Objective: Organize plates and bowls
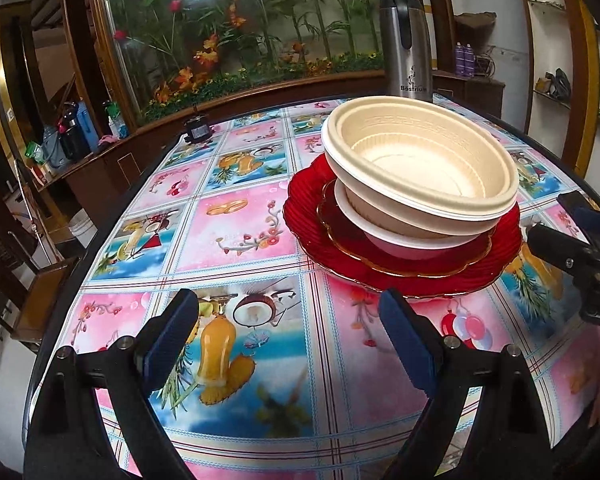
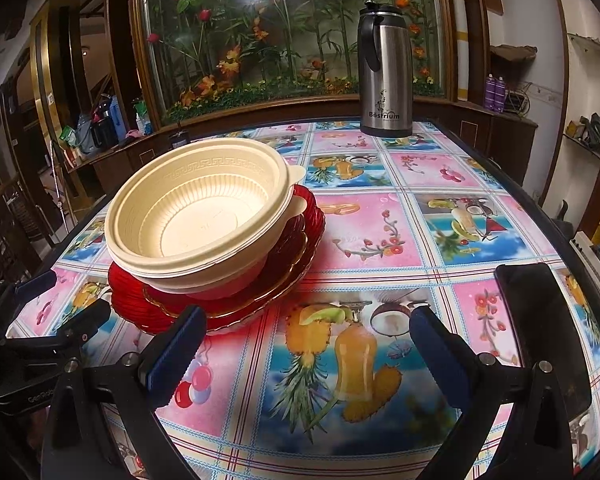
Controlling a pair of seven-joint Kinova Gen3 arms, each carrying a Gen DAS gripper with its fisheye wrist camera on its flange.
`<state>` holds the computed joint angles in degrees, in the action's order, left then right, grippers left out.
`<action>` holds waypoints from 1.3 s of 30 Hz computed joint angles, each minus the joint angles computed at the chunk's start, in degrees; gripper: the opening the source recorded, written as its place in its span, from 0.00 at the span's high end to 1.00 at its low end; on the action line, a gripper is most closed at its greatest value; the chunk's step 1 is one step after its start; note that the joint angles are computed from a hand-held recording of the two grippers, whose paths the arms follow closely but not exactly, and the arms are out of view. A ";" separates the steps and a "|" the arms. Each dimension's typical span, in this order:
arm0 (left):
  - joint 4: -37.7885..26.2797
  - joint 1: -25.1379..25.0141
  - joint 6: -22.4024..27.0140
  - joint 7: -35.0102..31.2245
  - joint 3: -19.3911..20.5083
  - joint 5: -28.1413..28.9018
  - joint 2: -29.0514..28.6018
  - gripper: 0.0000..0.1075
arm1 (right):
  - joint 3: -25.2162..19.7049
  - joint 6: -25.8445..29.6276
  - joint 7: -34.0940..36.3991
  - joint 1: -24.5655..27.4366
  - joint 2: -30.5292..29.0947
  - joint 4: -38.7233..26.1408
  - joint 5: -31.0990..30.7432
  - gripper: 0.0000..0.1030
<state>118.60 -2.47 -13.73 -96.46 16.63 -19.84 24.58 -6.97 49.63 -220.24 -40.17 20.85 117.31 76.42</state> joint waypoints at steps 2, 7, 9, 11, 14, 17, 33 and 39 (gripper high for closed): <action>0.01 -0.52 0.12 0.20 0.53 -0.46 0.06 0.14 | 0.00 -0.10 -0.43 0.00 -0.12 0.24 0.34 0.01; -0.17 0.36 0.14 -0.14 -0.42 0.19 0.19 0.14 | -0.07 -1.02 -0.78 0.60 -0.34 0.50 0.63 0.01; -0.12 0.79 0.09 -0.39 -0.86 0.55 0.11 0.14 | -0.09 -1.19 -0.84 0.70 -0.39 0.53 0.61 0.01; -0.13 1.02 0.03 -0.60 -1.10 0.74 0.14 0.14 | -0.10 -1.31 -1.08 0.74 -0.45 0.64 0.75 0.01; -0.06 1.56 -0.13 -1.08 -1.62 1.12 0.15 0.14 | -0.16 -1.39 -1.17 0.81 -0.49 0.72 0.80 0.01; -0.09 1.32 -0.03 -1.19 -1.34 1.10 0.20 0.14 | -0.22 -1.32 -1.01 0.79 -0.53 0.66 0.56 0.01; -0.05 2.49 -0.24 -2.42 -2.63 2.52 0.13 0.14 | -0.15 -1.56 -1.15 0.81 -0.49 0.65 0.60 0.01; 0.13 2.94 -0.50 -2.89 -3.06 2.99 0.02 0.14 | -0.16 -1.48 -1.27 0.70 -0.41 0.61 0.51 0.01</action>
<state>118.73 0.47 -14.23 -99.35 13.57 -16.85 24.60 -7.13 48.15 -221.51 -39.47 20.44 117.92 76.92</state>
